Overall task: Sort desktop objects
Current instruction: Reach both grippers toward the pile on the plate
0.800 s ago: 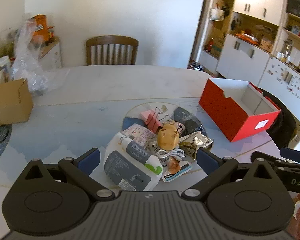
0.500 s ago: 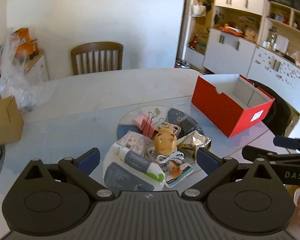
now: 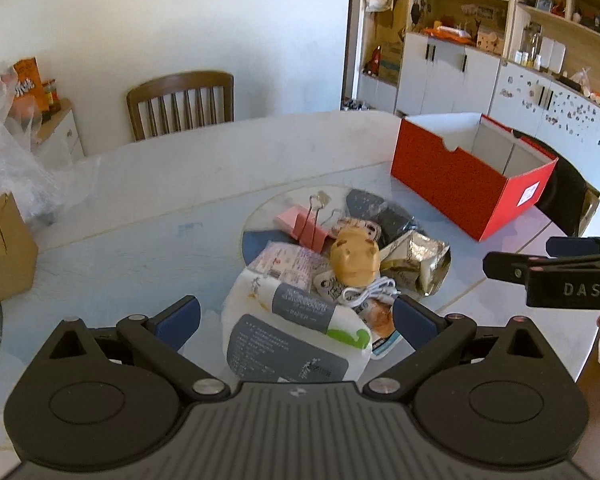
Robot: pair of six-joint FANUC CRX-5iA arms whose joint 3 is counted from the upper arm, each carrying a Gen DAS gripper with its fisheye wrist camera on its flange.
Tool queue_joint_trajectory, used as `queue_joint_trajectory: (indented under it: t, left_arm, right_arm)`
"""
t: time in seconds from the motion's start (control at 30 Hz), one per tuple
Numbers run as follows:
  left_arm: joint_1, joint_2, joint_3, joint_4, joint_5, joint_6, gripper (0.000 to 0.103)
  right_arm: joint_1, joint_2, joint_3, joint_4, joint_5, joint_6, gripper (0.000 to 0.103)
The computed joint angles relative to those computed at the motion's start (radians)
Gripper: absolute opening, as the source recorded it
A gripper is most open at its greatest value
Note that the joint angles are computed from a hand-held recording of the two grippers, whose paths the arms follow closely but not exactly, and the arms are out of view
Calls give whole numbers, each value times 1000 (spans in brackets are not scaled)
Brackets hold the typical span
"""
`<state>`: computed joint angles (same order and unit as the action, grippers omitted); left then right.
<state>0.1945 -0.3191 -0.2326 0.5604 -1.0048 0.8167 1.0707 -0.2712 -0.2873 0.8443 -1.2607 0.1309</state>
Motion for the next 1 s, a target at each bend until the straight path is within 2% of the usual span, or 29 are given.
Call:
queue_joint_trajectory:
  t: [0.2,0.3,0.57,0.77,0.93,1.0]
  left_arm:
    - [-34,32,35,-62,1,97,102]
    - [-68,43,47,-109,27,147,102]
    - [-181,85,121,-331,35,371,102]
    - [-258,119,172,-483,9,520,102]
    - [-292,154,211,-545,-30,608,102]
    - [-308,168,227,-573,-41,643,98]
  right_arm:
    - [-50,8,-7,-26,70,54,96]
    - [-85,10,-13,-48,124,99,96]
    - [-190,34,9,-183,244,298,94]
    - [-254,63,39,-296,296,454,94]
    - [-295,83,69,-385,322,559,93]
    - [-312,92,90,-432,325,613,87]
